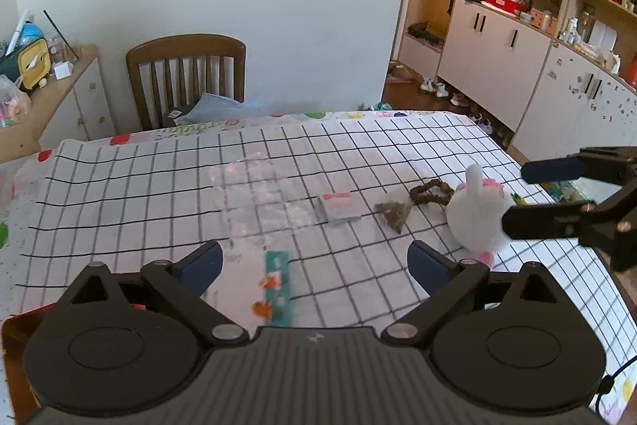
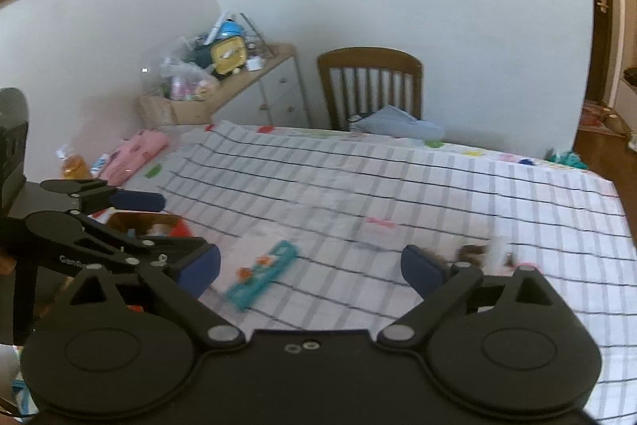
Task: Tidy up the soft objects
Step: 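Withdraw both tools from the tin box back over the table, then grasp the pink-printed sachet with the left tool while the right tool grasps the bead bracelet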
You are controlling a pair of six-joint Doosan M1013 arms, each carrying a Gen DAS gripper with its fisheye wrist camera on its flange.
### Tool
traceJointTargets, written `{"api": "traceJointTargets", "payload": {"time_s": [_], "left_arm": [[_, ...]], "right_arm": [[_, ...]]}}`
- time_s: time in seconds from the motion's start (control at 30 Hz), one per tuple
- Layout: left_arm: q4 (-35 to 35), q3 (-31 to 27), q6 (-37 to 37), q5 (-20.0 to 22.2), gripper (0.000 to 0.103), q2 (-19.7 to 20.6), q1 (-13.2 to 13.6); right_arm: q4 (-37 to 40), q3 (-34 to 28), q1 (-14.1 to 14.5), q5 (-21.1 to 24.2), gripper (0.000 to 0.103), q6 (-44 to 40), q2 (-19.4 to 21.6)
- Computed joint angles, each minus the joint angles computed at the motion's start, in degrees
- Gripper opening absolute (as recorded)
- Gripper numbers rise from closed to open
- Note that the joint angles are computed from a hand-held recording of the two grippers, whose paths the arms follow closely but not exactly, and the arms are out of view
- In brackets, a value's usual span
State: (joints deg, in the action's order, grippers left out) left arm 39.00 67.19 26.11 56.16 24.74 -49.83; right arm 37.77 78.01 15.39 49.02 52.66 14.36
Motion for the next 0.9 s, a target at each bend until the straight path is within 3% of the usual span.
{"api": "traceJointTargets", "payload": {"time_s": [0.4, 0.63, 0.9], "left_arm": [[-2.42, -11.13, 3.66, 2.17, 0.1, 8.88, 1.87], [-3.01, -15.71, 4.84, 3.88, 0.1, 12.91, 2.98], [-4.63, -19.42, 5.19, 4.6, 0.1, 16.59, 4.51]], "right_arm": [[-8.94, -12.34, -3.57, 5.93, 0.098, 7.33, 8.64], [-12.41, -20.99, -4.5, 12.76, 0.097, 12.57, 15.2], [-16.53, -30.09, -5.09, 20.2, 0.087, 17.91, 22.17]]}}
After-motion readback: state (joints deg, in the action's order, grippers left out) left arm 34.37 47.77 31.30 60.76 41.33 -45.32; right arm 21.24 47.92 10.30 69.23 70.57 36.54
